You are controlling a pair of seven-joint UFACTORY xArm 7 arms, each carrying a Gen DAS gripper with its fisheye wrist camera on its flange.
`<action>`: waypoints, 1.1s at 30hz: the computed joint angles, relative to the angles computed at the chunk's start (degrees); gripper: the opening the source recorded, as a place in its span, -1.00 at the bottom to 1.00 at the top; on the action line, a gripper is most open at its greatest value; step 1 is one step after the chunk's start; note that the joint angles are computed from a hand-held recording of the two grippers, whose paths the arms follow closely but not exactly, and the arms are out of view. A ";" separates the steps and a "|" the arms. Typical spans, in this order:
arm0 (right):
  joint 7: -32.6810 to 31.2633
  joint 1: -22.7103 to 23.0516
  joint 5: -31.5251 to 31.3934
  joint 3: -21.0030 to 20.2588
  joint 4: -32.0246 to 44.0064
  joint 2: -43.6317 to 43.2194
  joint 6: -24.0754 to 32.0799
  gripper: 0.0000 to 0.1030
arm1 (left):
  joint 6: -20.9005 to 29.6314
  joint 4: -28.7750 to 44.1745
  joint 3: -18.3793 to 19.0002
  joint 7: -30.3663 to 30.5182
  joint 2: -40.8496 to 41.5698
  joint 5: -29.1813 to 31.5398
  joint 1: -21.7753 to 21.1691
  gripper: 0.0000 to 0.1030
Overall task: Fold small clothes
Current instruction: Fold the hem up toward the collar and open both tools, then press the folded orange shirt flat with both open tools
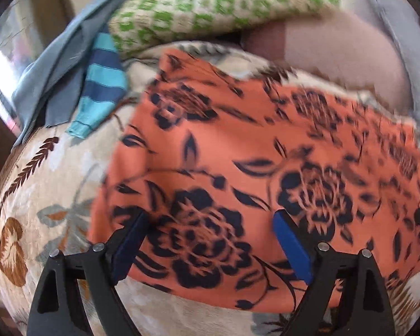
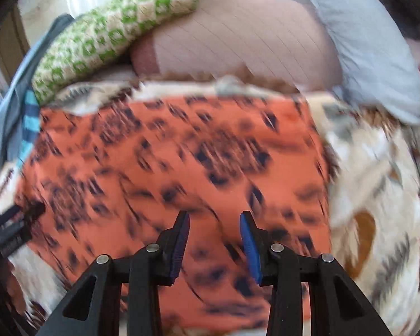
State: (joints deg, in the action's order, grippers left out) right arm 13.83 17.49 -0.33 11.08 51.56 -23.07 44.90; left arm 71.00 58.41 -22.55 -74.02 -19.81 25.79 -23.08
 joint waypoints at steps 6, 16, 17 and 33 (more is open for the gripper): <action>-2.33 1.56 5.48 -2.96 -13.17 -12.59 -6.01 -0.20 | 9.09 5.85 -1.65 -1.93 4.89 5.68 -2.07 0.89; -6.32 3.74 18.13 -12.42 -14.70 -18.24 -14.17 -0.20 | 5.25 3.41 -2.11 -6.43 -1.05 3.30 -2.83 0.90; -6.45 3.37 18.97 -13.23 -14.54 -18.51 -13.62 -0.20 | 5.00 3.38 -2.19 -5.96 -0.76 2.91 -2.70 0.89; -11.54 -0.45 20.00 -8.58 -6.98 -4.52 -1.53 -0.13 | 2.70 2.42 1.35 -2.15 1.87 -0.92 -1.84 0.99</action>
